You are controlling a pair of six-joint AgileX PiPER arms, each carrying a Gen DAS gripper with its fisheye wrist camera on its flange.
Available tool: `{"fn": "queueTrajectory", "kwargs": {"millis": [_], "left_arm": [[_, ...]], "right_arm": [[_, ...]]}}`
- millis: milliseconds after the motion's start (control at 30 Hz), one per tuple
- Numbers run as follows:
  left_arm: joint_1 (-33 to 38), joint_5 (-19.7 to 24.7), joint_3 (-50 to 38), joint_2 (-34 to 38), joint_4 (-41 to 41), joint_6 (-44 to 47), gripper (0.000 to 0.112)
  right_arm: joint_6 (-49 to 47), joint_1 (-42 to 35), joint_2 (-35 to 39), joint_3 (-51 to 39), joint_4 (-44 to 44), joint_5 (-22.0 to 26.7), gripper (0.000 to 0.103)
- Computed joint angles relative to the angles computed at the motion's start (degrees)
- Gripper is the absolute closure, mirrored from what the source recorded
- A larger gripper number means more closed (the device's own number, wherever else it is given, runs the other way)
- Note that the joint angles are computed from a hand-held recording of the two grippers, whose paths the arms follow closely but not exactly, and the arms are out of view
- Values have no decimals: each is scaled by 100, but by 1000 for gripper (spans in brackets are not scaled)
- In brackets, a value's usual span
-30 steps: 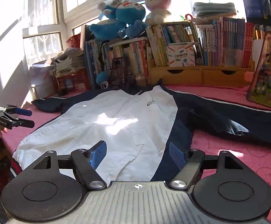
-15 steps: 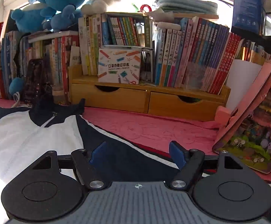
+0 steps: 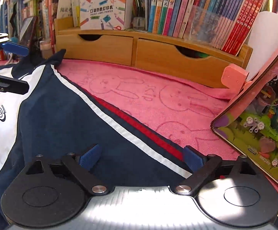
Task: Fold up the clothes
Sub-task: 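Grasp the navy sleeve edge with the right gripper and flatten it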
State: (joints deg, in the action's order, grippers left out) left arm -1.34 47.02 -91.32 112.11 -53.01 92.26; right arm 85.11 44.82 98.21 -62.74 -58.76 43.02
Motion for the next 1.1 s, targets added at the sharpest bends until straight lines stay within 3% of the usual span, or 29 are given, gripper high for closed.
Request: {"fn": "queueTrajectory", "kwargs": {"millis": [100,200,267,300,333,400,533,633,767,867,1000,1067,1100], "left_arm": [[-156,34,-652,521,95,69,9],[-310,353,-1586,1126,560,-481,10],[-351,835,-2299,1544,902,-958,13],[-334,1019,-2480,1662,922,-1041,13],[-283,1199,-2552,1724,838,-1021,13],[-120,1478,-2376,1669,515,-754,13],[210,1952,-1712,1316,49,-107,13],[344,1954,-1043,924,-68,416,13],[413,1763,-279,540,-143,1011,12],[302,1247,204,405,-111,1269,9],[270,1473,-403,765,270,-88,9],[270,976,-117,560,221,-164,9],[321,727,91,443,76,34,9]], "right_arm": [[80,-310,-24,177,-180,-447,0],[52,-707,-138,379,-67,-1054,2],[267,-676,-216,523,-344,-1142,15],[438,-580,-288,582,-523,-1094,40],[586,-437,-270,526,-583,-817,72],[723,-151,-170,364,-638,-247,93],[634,263,153,-60,-741,667,96],[518,260,502,-469,-825,1152,97],[194,-83,1056,-1029,-742,1288,97],[-161,-206,1410,-1456,-688,1518,96],[-439,-140,1705,-1999,-578,2204,90],[-259,8,1580,-2023,-610,2470,82],[-43,126,1315,-1829,-656,2369,71]]}}
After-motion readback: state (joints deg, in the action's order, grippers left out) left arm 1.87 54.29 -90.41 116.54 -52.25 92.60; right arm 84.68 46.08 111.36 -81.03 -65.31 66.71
